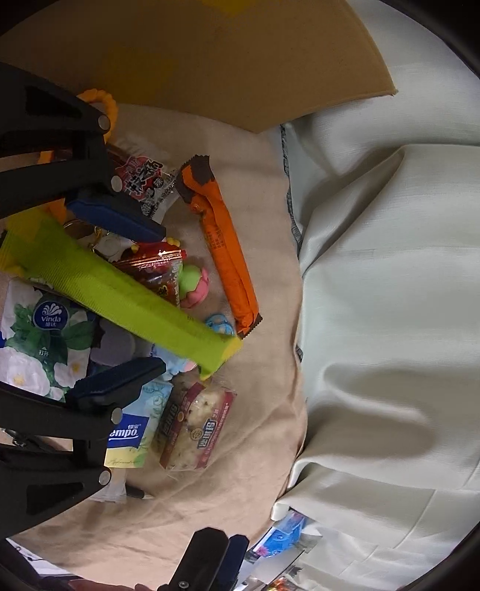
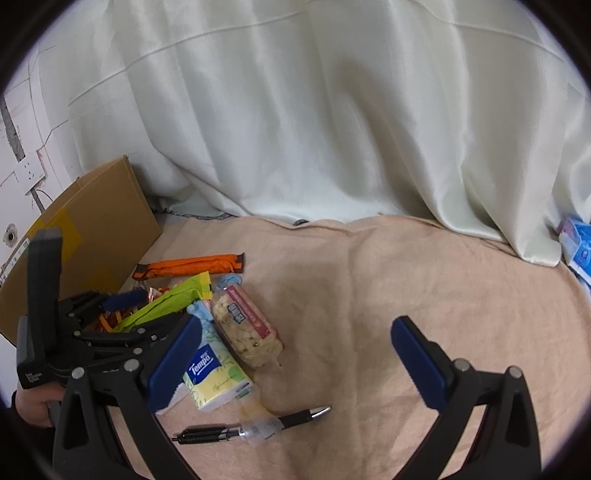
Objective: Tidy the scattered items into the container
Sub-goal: 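Grasp the lime-green tube with left tool while right tool grasps the cracker bag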
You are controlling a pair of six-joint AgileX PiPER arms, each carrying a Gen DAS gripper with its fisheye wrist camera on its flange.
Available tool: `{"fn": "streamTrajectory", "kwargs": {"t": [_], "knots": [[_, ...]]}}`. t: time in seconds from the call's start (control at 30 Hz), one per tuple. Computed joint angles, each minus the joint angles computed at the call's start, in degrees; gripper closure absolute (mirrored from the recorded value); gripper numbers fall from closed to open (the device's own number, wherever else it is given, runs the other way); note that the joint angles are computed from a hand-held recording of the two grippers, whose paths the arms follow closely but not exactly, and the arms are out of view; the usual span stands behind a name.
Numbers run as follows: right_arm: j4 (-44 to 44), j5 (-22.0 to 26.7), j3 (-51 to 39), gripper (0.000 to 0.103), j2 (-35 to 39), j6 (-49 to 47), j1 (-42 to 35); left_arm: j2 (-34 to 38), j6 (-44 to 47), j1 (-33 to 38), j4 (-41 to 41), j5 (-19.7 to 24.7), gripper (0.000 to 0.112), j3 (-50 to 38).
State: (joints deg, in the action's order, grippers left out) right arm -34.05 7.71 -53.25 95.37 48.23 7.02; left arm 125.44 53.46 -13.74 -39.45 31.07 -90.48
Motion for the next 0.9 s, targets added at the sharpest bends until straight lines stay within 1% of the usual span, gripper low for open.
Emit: {"fn": "streamTrajectory", "kwargs": {"t": [0.03, 0.07, 0.1, 0.13, 0.2, 0.23, 0.27, 0.3, 0.37, 0.43, 0.47, 0.6, 0.67, 0.7, 0.77, 0.8, 0.9], "knots": [[1.81, -0.16, -0.12, 0.000, 0.27, -1.65, -0.04, 0.10, 0.67, 0.21, -0.56, 1.16, 0.057, -0.39], [2.44, -0.40, -0.16, 0.000, 0.47, -2.37, -0.03, 0.07, 0.67, 0.39, -0.86, 1.68, 0.058, -0.49], [2.58, -0.27, -0.34, 0.000, 0.71, -2.69, 0.12, 0.03, 1.07, 0.70, -1.68, 2.17, 0.063, -0.53], [2.51, 0.06, -0.63, 0.000, 1.02, -2.83, 0.34, 0.00, 2.04, 1.28, -3.39, 3.13, 0.072, -0.65], [5.71, 0.09, -1.13, 0.000, 1.58, -6.43, 0.44, -0.08, 2.45, 2.19, -4.56, 4.82, 0.078, -1.01], [6.14, 0.07, -1.33, 0.000, 1.89, -6.96, 0.54, -0.48, 3.03, 2.37, -5.15, 4.41, 0.084, -0.41], [6.19, -0.19, -1.36, 0.000, 2.09, -7.12, 0.60, -1.04, 3.69, 2.49, -5.84, 3.37, 0.088, 0.47], [6.63, -0.49, -1.43, 0.000, 2.40, -7.81, 0.57, -1.57, 4.11, 2.70, -6.48, 2.68, 0.089, 1.31], [6.39, -0.90, -1.62, 0.000, 3.08, -7.87, 0.52, -2.62, 4.44, 3.20, -6.79, 2.72, 0.090, 2.66], [6.64, -1.74, -1.72, 0.000, 3.84, -8.53, 0.35, -4.68, 5.24, 3.44, -7.38, 0.44, 0.090, 5.67], [7.88, -1.95, -1.82, 0.000, 4.24, -10.05, 0.26, -5.56, 5.46, 3.62, -7.48, -0.03, 0.090, 6.80], [23.62, -1.57, -3.88, 0.000, 6.98, -26.63, -0.17, -8.10, 4.07, 4.27, -6.47, -1.60, 0.090, 9.82], [26.89, -1.17, -4.91, 0.000, 8.27, -30.54, 0.18, -8.90, 5.70, 4.78, -8.14, -1.92, 0.090, 11.07], [27.39, -1.09, -5.39, 0.000, 8.87, -31.46, 0.46, -8.85, 4.88, 4.84, -7.12, -1.75, 0.090, 10.98], [33.91, -1.25, -6.16, 0.000, 9.92, -38.82, 0.85, -8.75, 3.89, 4.93, -5.94, -2.17, 0.090, 11.10], [35.43, -1.13, -6.58, 0.000, 10.43, -40.67, 1.14, -8.78, 3.14, 4.94, -5.27, -2.59, 0.090, 11.24], [31.14, -0.19, -8.40, 0.000, 12.76, -37.25, 1.92, -9.04, 2.73, 5.33, -5.34, -2.85, 0.090, 11.81]]}}
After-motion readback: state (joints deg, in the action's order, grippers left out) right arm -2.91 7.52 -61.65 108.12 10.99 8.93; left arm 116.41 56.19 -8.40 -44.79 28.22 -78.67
